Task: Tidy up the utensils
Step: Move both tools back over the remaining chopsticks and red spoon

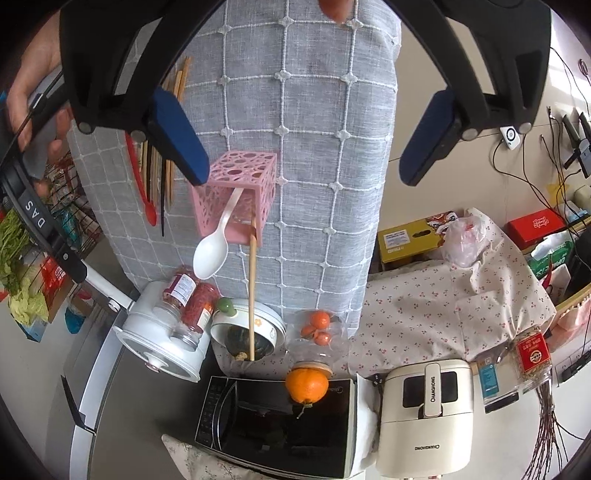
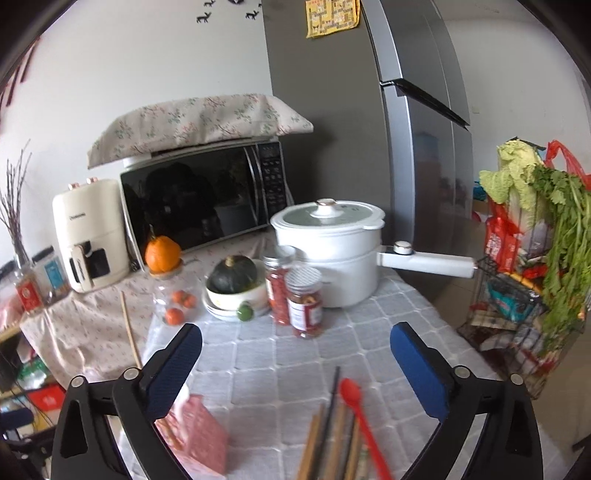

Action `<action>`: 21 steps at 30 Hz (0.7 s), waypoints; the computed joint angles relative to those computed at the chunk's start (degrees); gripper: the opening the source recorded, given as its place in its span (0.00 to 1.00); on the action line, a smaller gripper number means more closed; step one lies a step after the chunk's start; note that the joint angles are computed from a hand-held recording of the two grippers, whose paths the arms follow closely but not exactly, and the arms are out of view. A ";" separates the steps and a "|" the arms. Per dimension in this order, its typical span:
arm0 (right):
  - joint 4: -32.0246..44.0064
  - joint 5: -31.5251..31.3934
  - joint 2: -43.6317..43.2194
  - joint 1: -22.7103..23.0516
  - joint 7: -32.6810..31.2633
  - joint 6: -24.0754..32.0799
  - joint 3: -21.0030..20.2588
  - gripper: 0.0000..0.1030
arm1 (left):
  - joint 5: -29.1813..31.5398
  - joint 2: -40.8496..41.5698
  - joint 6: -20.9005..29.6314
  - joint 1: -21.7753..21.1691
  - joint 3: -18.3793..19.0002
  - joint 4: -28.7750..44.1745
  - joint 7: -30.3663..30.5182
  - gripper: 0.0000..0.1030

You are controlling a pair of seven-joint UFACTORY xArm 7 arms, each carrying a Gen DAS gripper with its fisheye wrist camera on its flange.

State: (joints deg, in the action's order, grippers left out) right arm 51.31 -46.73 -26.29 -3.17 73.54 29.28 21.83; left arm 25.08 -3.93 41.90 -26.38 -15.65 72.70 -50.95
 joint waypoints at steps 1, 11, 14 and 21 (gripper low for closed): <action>-0.25 1.68 -0.45 1.19 -2.79 1.54 -1.15 1.00 | 1.23 0.10 0.12 -0.14 -0.34 0.09 -0.78 0.99; -2.89 18.71 -4.34 7.36 -25.61 16.09 -9.36 1.00 | 3.34 1.96 -4.36 -2.54 -1.70 0.35 -3.03 0.99; -4.34 24.48 -5.27 8.46 -31.46 19.25 -11.89 1.00 | 1.05 4.01 -2.77 -4.48 -1.93 2.78 0.66 0.99; -8.14 37.16 -8.07 8.58 -40.74 21.31 -17.60 1.00 | -1.93 11.37 4.60 -10.42 -1.62 12.06 9.04 0.99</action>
State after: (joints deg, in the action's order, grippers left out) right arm 43.17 -9.57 -34.36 5.42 32.81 50.58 4.23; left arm 23.16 7.43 46.49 -36.80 -17.27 84.77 -41.91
